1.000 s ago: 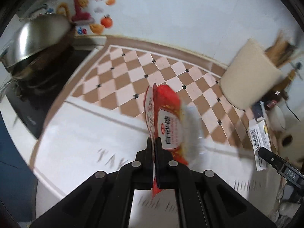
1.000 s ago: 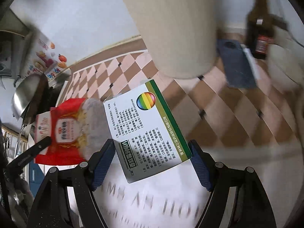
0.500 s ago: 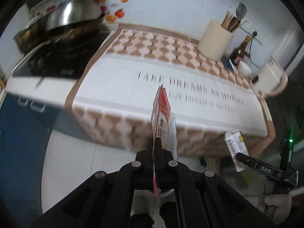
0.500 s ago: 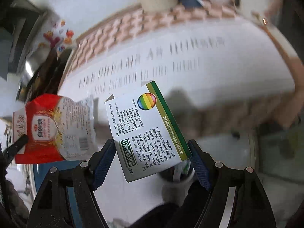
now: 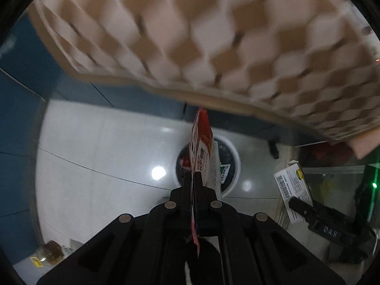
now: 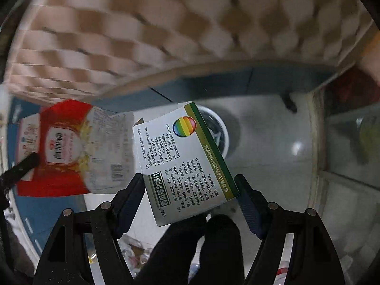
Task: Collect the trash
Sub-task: 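Carry the sugar bag and medicine box down over the white bin, then open both tools to drop the sugar bag and medicine box into the bin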
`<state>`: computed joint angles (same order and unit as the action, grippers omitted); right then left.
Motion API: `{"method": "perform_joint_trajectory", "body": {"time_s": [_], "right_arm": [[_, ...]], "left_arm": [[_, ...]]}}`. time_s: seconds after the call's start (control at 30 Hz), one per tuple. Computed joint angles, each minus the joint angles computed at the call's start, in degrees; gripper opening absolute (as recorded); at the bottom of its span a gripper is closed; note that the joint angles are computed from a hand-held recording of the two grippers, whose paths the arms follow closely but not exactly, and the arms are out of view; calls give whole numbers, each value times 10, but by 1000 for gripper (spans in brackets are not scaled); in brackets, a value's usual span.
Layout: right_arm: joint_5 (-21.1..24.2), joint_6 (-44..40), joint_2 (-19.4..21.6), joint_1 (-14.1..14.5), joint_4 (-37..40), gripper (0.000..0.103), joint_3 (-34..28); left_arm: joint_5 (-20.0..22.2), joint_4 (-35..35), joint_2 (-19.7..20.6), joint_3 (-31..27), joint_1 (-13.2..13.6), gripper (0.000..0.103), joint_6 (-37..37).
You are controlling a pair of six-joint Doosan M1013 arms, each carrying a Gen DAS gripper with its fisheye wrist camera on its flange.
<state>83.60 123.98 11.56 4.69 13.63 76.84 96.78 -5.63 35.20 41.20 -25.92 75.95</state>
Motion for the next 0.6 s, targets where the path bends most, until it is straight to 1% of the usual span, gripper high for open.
{"method": "perform_joint_trajectory", "body": {"time_s": [0.07, 0.1, 0.2, 0.23, 0.33, 0.43, 0.57, 0.6], "right_arm": [[-46, -3, 3, -6, 6, 77, 56], [-61, -8, 11, -9, 8, 77, 69], [-114, -25, 34, -14, 14, 77, 118], [-131, -34, 44, -15, 17, 77, 133], [-162, -51, 75, -12, 26, 77, 152], [-176, -72, 109, -6, 29, 77, 157], [-181, -93, 134, -6, 63, 77, 155], [-183, -97, 136, -6, 68, 78, 154]], "left_arm": [[-50, -2, 6, 64, -6, 0, -9], [-68, -7, 12, 87, -8, 0, -11], [-105, -23, 39, 136, -14, 0, -14], [-111, -24, 48, 146, -16, 0, -13], [-117, -60, 74, 168, -15, 0, -8], [-108, -74, 94, 175, -13, 0, -2], [-107, -94, 86, 183, -7, 4, -1], [-105, -81, 80, 183, -8, 5, 1]]}}
